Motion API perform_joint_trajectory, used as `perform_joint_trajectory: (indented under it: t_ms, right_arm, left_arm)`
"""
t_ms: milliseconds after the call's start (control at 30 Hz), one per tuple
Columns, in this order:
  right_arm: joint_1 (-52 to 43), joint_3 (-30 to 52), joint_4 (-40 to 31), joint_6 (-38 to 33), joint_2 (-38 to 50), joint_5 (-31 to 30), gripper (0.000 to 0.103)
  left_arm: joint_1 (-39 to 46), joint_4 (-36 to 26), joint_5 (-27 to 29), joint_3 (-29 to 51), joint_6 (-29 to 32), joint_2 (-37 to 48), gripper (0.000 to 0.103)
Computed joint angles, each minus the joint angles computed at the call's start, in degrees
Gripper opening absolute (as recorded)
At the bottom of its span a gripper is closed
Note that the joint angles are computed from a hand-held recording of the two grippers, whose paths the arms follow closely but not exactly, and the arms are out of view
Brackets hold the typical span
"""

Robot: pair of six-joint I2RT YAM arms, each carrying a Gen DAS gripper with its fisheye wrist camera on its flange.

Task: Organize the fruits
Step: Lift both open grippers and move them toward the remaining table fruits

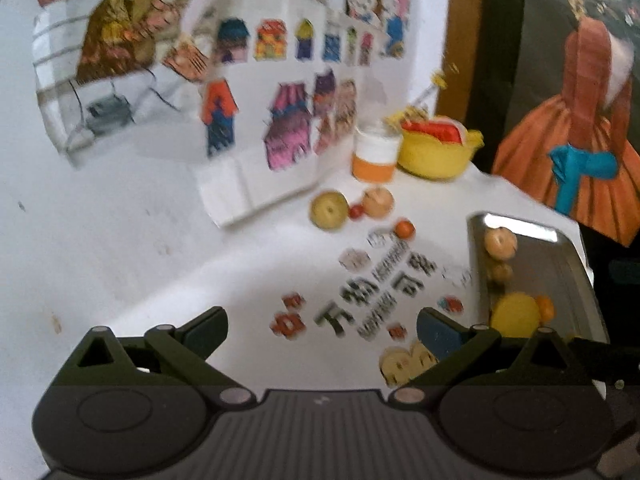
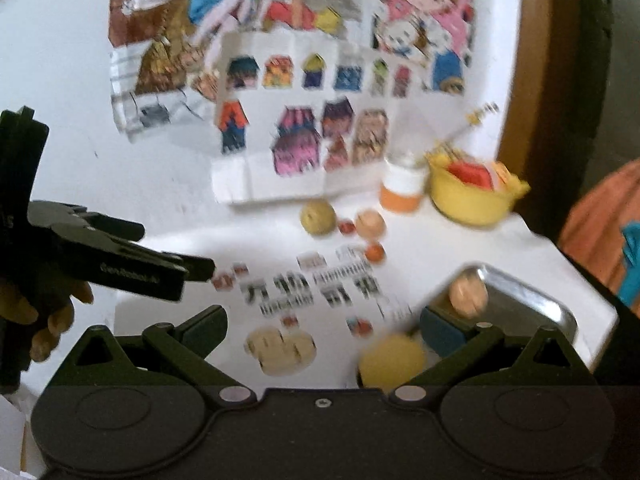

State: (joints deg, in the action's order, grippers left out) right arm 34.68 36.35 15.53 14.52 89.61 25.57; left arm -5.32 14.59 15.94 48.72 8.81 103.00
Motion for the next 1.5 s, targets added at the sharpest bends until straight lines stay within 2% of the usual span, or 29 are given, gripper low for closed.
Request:
perform_joint_trajectory:
  t_ms: [233, 533, 700, 1133, 1500]
  right_arm:
    - [-4.73, 10.81, 2.05, -7.92, 4.91, -1.58, 0.102]
    - [-13.67, 19.94, 3.32, -8.44, 11.50, -8.09, 0.102]
    - [-17.37, 23.37, 4.09, -11.26, 16.09, -9.95, 0.102]
    - [-24.41, 31.88, 2.00, -10.94, 29.05, -17.24, 0.102]
    - [-25.98, 40.42, -2.04, -9.69, 40.23, -20.99, 0.102]
  left_arm:
    - [0.68, -1.22, -0.14, 8.66, -0.57, 2.42, 0.102]
    - [-0.98, -4.35, -3.03, 22.91, -3.30, 11.19, 0.103]
    - [-2.77, -6.38, -4.62, 30.10, -4.93, 16.39, 0.102]
    - [-7.63, -13.92, -7.90, 46.86, -5.55, 30.31, 0.103]
    - [-8.34, -20.24, -6.99, 60.03, -6.89, 41.71, 0.102]
